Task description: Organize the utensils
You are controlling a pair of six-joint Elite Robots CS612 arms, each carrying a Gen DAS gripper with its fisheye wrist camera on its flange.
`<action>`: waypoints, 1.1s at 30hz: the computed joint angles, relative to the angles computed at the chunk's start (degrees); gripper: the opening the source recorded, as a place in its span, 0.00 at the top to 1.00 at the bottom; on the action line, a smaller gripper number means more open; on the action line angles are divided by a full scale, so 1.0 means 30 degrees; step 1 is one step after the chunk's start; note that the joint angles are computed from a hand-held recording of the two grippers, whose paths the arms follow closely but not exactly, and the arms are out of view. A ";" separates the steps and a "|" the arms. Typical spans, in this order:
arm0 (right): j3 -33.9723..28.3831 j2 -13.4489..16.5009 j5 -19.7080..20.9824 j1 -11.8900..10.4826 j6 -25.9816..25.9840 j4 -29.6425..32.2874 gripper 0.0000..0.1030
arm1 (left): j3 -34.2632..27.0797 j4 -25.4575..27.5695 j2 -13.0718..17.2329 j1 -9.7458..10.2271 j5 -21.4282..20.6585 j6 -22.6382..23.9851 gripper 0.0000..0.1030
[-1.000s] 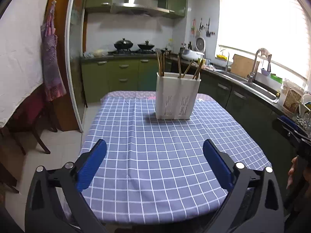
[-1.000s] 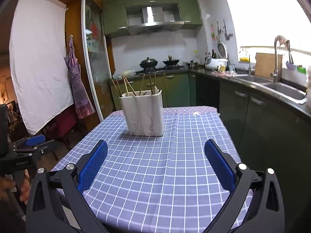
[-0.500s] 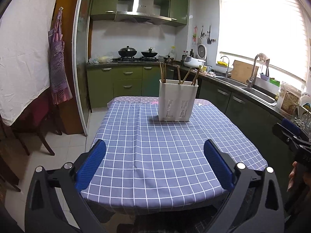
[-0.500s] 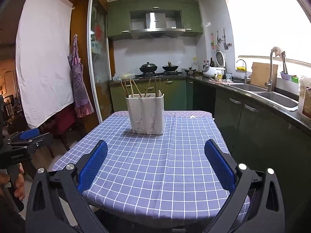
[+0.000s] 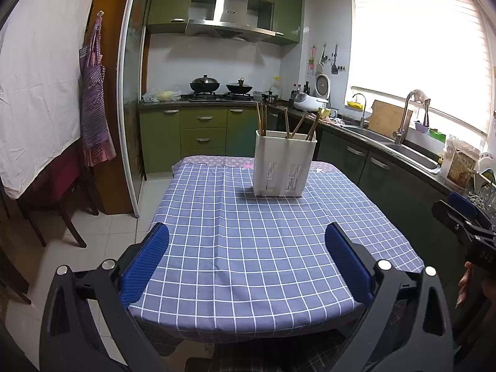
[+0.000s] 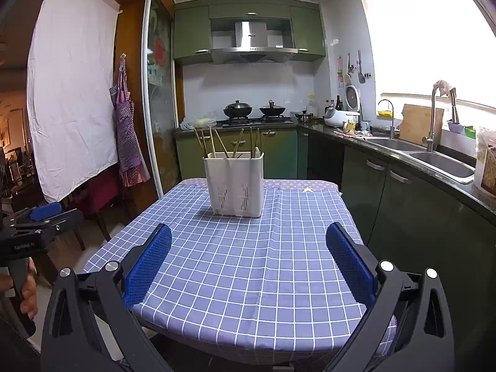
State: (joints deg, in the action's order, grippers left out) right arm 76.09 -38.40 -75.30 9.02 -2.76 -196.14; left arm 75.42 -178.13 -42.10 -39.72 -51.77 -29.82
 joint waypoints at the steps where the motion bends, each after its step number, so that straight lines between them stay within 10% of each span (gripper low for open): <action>1: 0.0017 -0.0019 0.0036 0.0003 -0.0007 0.0024 0.05 | 0.0001 0.0000 -0.0010 -0.0007 0.0026 -0.0007 0.07; 33: -0.0109 -0.0029 0.0200 0.0021 -0.0145 0.0425 0.05 | 0.0125 0.0354 -0.0158 -0.0181 0.0775 -0.0095 0.07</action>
